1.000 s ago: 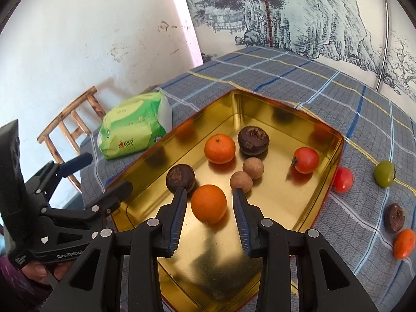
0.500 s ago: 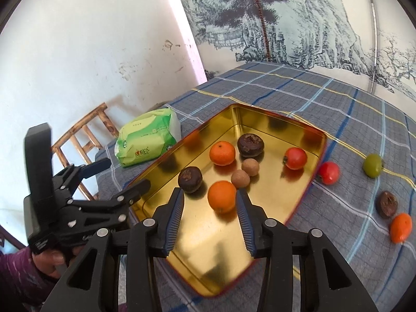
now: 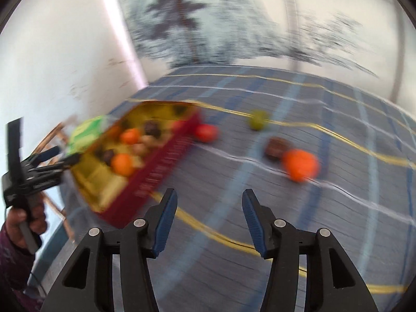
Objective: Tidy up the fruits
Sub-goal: 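Move the left gripper to the speckled dark brown fruit on the table, then grasp the speckled dark brown fruit with the left gripper and lift it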
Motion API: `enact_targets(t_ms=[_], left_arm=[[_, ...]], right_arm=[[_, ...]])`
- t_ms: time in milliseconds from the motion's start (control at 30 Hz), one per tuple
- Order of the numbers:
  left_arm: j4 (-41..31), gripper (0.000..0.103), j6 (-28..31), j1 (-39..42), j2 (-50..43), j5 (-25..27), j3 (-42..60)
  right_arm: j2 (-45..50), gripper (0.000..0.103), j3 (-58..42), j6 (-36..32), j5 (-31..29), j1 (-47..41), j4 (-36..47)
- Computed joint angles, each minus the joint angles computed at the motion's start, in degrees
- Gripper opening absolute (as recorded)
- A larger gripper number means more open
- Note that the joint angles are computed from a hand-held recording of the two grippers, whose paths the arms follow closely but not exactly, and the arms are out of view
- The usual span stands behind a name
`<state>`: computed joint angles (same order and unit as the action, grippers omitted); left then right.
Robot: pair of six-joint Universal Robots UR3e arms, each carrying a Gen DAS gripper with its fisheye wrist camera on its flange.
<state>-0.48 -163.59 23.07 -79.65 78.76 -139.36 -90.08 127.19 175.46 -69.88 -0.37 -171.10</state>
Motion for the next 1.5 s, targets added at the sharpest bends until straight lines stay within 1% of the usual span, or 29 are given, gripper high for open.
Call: enact_targets(t_ms=[100,133,200,300,333,367,433,467,633,700,767,833,900,933,967,1000,1067,1167,1233,1267,1367,1433,1500], left_arm=[[-3.5,0.094,2.2,-2.2,1.5,-2.4,2.2],[-5.5,0.094,3.2,-3.0,2.0,-3.9,3.5],[-7.4,0.094,4.0,-5.1,1.1,-5.1,6.2],[-13.0,0.090,7.2,-9.8,-2.9,-7.4,14.3],[-14.8,0.088,7.4,-11.6,-4.4,-7.0,16.8],[-18.8,0.086,8.6,-13.7,-6.9,-7.1,21.6],[-22.6,0.086,9.8,-16.9,-10.8,-6.7,28.1],[-24.0,0.086,11.0,-19.2,-13.5,-5.5,31.9],[-26.1,0.086,18.1,-27.9,-24.4,0.8,45.1],[-27.9,0.086,18.4,-30.0,-27.6,2.3,49.5],[-29.8,0.086,18.0,-32.1,-30.6,2.0,53.6],[-31.6,0.086,16.5,-34.4,-34.3,1.9,58.3],[-33.5,0.084,14.4,-36.2,-37.7,2.3,62.4],[-35.4,0.076,12.7,-37.0,-39.9,2.2,65.4],[-39.9,0.071,9.8,-37.7,-43.3,2.0,70.8],[-43.1,0.062,7.7,-38.1,-45.6,1.8,74.6],[-48.9,0.051,1.9,-38.6,-51.1,1.4,83.0],[-51.2,0.049,-3.8,-39.5,-56.4,3.2,90.4],[-54.1,0.049,-6.3,-39.2,-58.9,1.8,94.7],[-57.0,0.049,-8.4,-39.1,-61.3,1.1,98.9],[-62.0,0.049,-12.1,-39.3,-66.6,0.7,107.6],[-64.2,0.048,-14.1,-39.1,-69.2,-0.1,111.5],[-65.0,0.048,-16.3,-38.8,-70.7,-0.8,113.3]], right_arm=[[-5.6,0.053,6.8,-2.1,2.2,-10.1,0.5],[-7.1,0.054,8.1,-2.9,3.0,-12.6,1.0],[-9.9,0.054,11.0,-5.1,2.9,-18.8,1.9],[-12.2,0.054,14.1,-8.8,3.9,-25.8,2.5],[-12.8,0.054,14.6,-9.6,4.5,-27.4,2.9],[-13.1,0.054,15.5,-10.4,5.5,-29.4,3.2],[-14.2,0.054,17.0,-12.4,8.7,-33.4,4.7],[-14.3,0.054,17.9,-13.3,10.3,-35.1,4.9],[-15.3,0.054,20.1,-17.6,15.6,-40.1,7.7],[-16.7,0.055,20.7,-18.8,18.0,-41.9,9.4],[-16.8,0.055,20.6,-19.2,19.3,-42.6,11.0],[-17.6,0.055,20.9,-20.2,20.9,-43.8,12.9],[-18.0,0.055,21.2,-20.9,22.2,-44.7,14.2],[-18.6,0.055,21.5,-21.3,22.8,-45.3,14.8],[-19.0,0.055,21.8,-21.7,23.5,-45.8,15.4],[-19.0,0.056,21.9,-22.0,24.1,-46.2,15.6],[-20.0,0.056,22.3,-22.8,25.1,-47.1,17.0],[-20.6,0.057,22.5,-23.3,25.8,-47.4,18.2],[-21.0,0.058,22.6,-23.7,26.2,-47.6,18.8],[-21.2,0.058,22.6,-24.0,26.7,-47.8,19.4],[-22.2,0.059,22.8,-25.1,28.0,-48.9,21.4],[-22.8,0.059,23.1,-25.8,28.7,-49.4,22.3],[-23.3,0.060,23.1,-26.3,29.1,-49.7,23.3]])
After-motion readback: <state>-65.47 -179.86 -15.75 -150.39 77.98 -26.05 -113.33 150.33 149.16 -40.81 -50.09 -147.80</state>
